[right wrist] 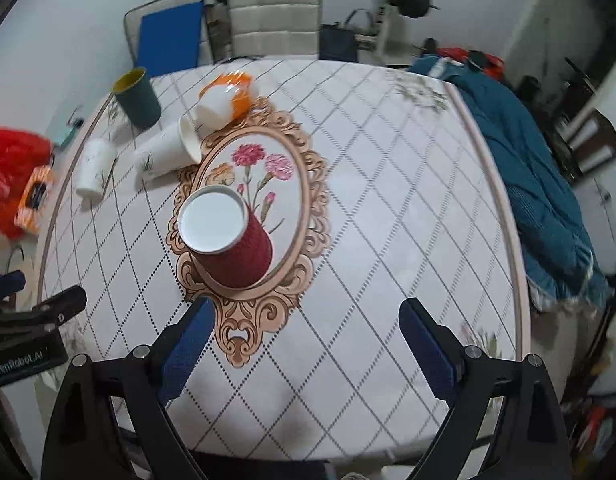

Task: Flip cup upside down

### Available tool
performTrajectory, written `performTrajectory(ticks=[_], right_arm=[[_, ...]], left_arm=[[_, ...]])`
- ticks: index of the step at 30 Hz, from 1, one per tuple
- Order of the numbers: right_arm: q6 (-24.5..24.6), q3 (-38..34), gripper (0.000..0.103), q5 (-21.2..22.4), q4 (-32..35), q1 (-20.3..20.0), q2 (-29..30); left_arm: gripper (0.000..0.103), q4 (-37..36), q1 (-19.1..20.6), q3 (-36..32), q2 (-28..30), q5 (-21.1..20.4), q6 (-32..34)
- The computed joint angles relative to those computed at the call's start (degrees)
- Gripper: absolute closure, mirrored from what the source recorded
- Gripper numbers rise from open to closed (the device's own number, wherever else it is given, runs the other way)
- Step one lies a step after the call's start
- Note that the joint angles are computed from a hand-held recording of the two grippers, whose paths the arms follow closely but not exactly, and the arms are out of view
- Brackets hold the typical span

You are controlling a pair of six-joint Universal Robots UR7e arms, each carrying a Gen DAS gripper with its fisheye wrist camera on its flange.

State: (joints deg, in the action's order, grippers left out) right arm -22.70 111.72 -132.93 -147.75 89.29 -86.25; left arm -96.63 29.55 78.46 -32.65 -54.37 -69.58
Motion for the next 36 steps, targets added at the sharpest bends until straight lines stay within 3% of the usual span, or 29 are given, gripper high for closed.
performTrajectory(ticks=[4, 11, 20, 28, 36], right_arm=[[2.51, 0.94, 0.008, -0.69, 1.74, 1.29, -3.53], [6.97, 0.32, 0.007, -1.66, 10.58, 5.63, -10.31], [12.73, -5.1, 0.004, -3.3, 25.12, 16.05, -18.74], [17.56, -10.88, 0.004, -6.05, 32.06, 23.39, -20.19], [20.2, -13.89, 0.004, -6.85, 37.64, 25.96, -20.39]], left_arm=[[0.004, 1.78, -2.7, -0.43, -1.05, 1.78, -0.91], [0.004, 5.94, -7.68, -2.07, -3.56, 3.1, -5.23], [0.001, 12.33, -13.42, -6.89, -5.62, 4.64, -10.06], [0.001, 17.78, -16.48, -11.57, -5.47, 4.6, -13.29], [0.001, 21.76, -17.55, -13.55, -5.02, 4.68, -15.43]])
